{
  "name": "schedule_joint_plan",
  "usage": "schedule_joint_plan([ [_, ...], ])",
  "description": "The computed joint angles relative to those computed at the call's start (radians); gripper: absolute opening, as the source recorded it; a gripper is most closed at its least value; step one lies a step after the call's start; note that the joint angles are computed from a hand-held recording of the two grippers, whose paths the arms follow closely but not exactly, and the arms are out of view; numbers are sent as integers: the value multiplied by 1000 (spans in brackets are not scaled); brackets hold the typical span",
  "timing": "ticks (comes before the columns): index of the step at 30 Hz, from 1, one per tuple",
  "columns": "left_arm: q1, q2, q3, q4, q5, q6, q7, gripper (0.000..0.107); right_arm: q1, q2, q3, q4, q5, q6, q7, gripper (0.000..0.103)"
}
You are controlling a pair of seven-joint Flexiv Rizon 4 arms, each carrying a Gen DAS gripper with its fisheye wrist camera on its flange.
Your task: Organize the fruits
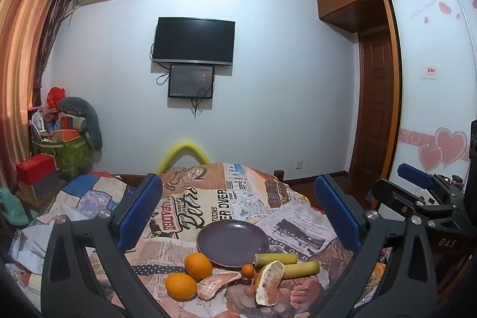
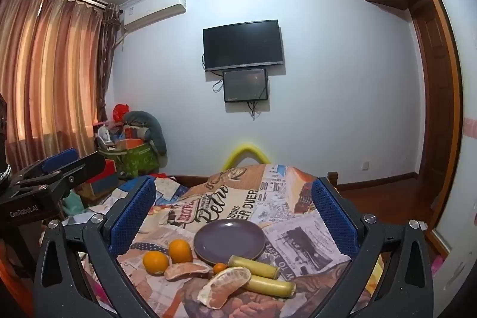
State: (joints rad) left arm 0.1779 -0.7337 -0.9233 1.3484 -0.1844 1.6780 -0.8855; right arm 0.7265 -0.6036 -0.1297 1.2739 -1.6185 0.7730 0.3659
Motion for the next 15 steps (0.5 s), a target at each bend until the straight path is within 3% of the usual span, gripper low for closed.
schedule_joint_plan([
  [5, -19, -1, 19, -28, -12, -20, 11, 103, 0, 0, -1, -1, -3, -1, 8, 103],
  [8, 9, -9, -28, -5, -7, 2, 27, 103, 0, 5, 1, 5, -6, -2, 15, 103],
  [15, 21, -19, -45, -3, 20, 7, 5, 103, -6, 19, 6, 17, 0, -7, 0, 103],
])
